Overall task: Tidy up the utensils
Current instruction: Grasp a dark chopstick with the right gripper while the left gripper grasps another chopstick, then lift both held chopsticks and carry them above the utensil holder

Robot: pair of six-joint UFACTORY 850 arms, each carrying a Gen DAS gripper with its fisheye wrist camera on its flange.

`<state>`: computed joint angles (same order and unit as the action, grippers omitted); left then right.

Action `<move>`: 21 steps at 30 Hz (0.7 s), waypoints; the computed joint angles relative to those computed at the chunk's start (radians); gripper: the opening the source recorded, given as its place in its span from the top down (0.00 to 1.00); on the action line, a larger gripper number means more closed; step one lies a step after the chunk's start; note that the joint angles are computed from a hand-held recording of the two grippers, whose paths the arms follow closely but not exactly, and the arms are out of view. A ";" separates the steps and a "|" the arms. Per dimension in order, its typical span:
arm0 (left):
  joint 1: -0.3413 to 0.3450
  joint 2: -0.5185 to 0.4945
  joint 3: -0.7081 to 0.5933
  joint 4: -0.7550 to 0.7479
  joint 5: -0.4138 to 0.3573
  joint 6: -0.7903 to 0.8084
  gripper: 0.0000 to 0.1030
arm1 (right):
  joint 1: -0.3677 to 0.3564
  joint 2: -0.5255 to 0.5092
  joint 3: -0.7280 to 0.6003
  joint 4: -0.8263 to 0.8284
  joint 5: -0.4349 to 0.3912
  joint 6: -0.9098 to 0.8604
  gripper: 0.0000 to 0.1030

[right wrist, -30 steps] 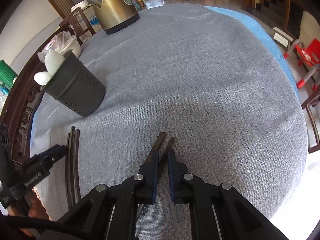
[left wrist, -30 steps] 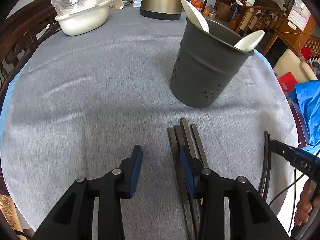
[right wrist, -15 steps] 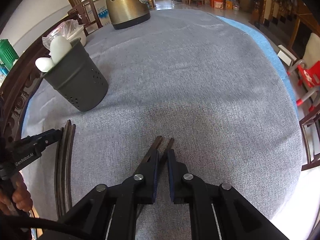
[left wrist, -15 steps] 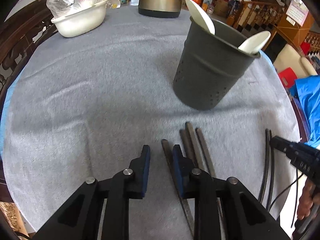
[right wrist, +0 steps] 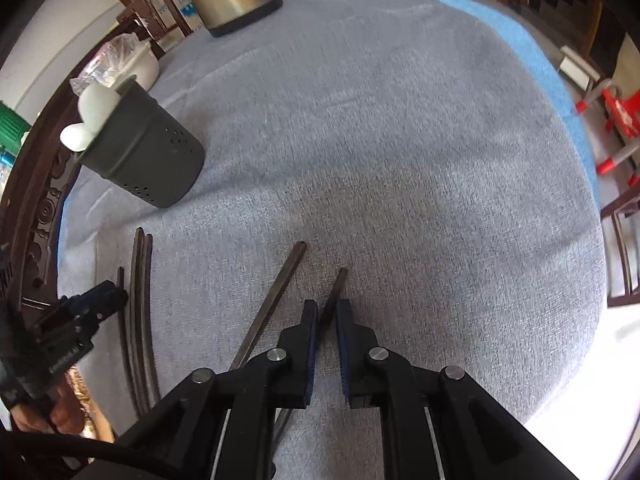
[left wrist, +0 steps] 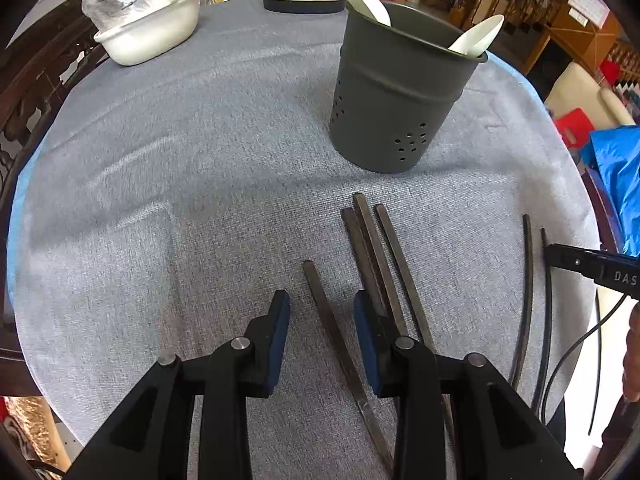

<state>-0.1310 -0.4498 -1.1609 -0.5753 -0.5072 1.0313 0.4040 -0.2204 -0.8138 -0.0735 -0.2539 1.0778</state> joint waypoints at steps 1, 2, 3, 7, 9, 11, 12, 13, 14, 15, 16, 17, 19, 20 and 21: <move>-0.005 0.001 -0.001 0.005 0.003 -0.009 0.67 | -0.007 -0.010 -0.011 0.022 -0.004 -0.024 0.87; -0.010 0.001 0.000 0.011 0.011 -0.015 0.67 | -0.004 -0.019 -0.018 0.020 -0.011 -0.020 0.87; -0.020 0.006 0.009 0.016 0.028 -0.021 0.69 | -0.001 -0.028 -0.032 0.002 -0.031 -0.009 0.87; -0.036 0.011 0.022 0.000 0.061 0.001 0.90 | 0.033 -0.067 -0.079 -0.219 -0.073 0.168 0.87; -0.038 0.001 0.010 -0.014 0.049 -0.003 0.92 | 0.052 -0.088 -0.106 -0.323 -0.115 0.231 0.90; -0.019 -0.018 -0.003 -0.071 0.028 0.047 0.94 | 0.053 -0.090 -0.107 -0.347 -0.105 0.245 0.91; -0.009 -0.012 0.000 -0.128 0.016 0.102 0.94 | 0.048 -0.080 -0.092 -0.355 -0.069 0.260 0.92; -0.001 -0.006 0.003 -0.151 0.018 0.132 0.94 | 0.050 -0.071 -0.084 -0.380 -0.058 0.291 0.92; 0.006 0.004 0.009 -0.184 0.019 0.164 0.95 | 0.054 -0.067 -0.082 -0.419 -0.064 0.330 0.92; 0.013 0.014 0.013 -0.223 0.013 0.200 0.95 | 0.061 -0.053 -0.075 -0.499 -0.065 0.403 0.93; 0.020 0.023 0.015 -0.259 0.008 0.233 0.95 | 0.063 -0.035 -0.062 -0.546 -0.050 0.449 0.93; 0.023 0.032 0.018 -0.285 0.009 0.255 0.95 | 0.068 -0.022 -0.053 -0.573 -0.044 0.480 0.98; 0.031 0.052 0.026 -0.349 0.005 0.314 0.95 | 0.076 0.011 -0.039 -0.696 -0.040 0.592 1.00; 0.035 0.064 0.029 -0.379 0.000 0.344 0.95 | 0.080 0.027 -0.033 -0.757 -0.043 0.648 1.00; 0.036 0.072 0.031 -0.395 -0.002 0.360 0.95 | 0.083 0.036 -0.034 -0.780 -0.050 0.663 1.00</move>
